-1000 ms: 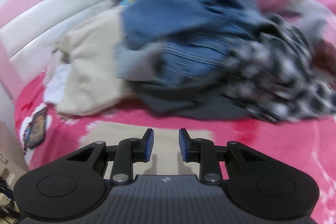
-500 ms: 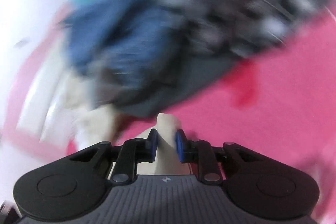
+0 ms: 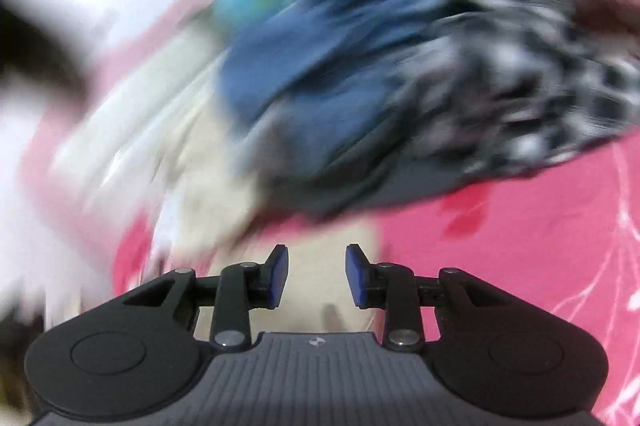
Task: Fold clothes
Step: 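Smooth the folded trousers flat with the open left gripper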
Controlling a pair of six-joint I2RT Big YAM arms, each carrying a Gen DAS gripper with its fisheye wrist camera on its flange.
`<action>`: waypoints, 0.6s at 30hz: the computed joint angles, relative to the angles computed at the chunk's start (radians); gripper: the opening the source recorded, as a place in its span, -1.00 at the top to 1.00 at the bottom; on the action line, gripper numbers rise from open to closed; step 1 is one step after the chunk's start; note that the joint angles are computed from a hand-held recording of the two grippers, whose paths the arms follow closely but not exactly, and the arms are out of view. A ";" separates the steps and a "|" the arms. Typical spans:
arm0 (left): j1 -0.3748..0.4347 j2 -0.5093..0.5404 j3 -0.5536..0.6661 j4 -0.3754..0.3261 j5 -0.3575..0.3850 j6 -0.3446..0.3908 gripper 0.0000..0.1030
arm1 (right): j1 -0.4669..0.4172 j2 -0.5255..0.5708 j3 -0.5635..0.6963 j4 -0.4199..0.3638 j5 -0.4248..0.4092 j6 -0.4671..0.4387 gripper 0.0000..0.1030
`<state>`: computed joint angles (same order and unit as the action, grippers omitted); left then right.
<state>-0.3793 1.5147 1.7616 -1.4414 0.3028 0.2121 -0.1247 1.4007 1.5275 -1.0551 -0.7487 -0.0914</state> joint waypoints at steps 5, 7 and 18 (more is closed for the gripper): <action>0.001 0.018 0.024 -0.023 0.005 0.008 0.11 | 0.007 -0.071 -0.088 -0.147 0.160 -0.186 0.48; -0.001 0.023 0.031 -0.032 -0.003 0.014 0.11 | 0.006 -0.102 -0.081 -0.117 0.161 -0.125 0.51; -0.024 0.033 0.053 -0.064 -0.053 0.056 0.08 | 0.069 -0.243 -0.190 -0.188 0.174 -0.334 0.54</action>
<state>-0.4033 1.5474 1.8141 -1.5052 0.2499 0.2685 -0.0559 1.1575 1.3375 -1.2432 -0.5744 -0.4257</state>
